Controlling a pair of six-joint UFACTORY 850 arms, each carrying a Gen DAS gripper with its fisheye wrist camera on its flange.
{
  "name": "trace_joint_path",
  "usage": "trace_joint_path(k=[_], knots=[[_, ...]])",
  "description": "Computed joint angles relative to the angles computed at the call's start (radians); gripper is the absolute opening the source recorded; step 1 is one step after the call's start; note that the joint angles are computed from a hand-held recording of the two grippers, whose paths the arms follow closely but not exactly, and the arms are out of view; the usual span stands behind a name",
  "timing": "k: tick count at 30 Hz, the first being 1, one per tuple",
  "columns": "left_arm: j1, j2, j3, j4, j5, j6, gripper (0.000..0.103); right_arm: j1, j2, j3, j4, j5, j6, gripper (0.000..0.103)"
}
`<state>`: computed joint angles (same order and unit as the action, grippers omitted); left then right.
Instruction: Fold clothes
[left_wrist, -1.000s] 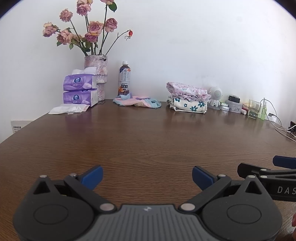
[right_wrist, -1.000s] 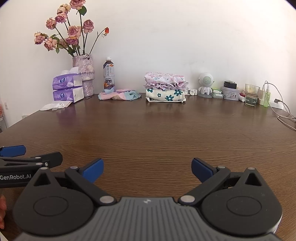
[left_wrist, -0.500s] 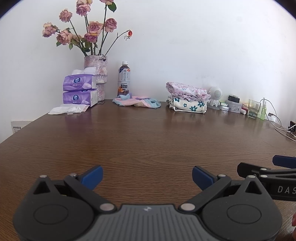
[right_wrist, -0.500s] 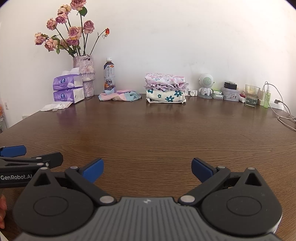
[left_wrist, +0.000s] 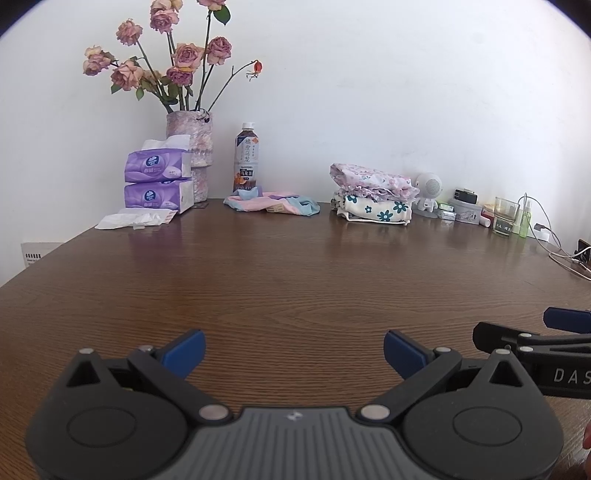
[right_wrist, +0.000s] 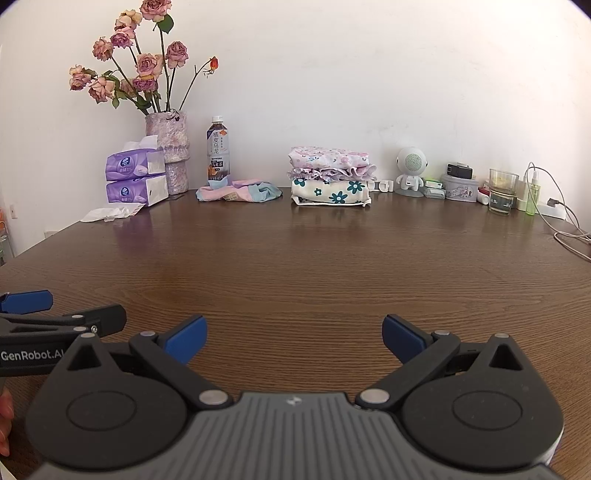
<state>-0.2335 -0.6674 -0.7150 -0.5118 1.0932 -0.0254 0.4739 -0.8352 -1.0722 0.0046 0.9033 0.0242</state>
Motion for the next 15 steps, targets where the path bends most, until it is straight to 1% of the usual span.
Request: trace_joint_path(k=[15], knots=[[0.005,0.002,0.000,0.012,-0.002,-0.002,0.103,-0.001,0.001,0.000,-0.005,-0.001,0.005,0.103]])
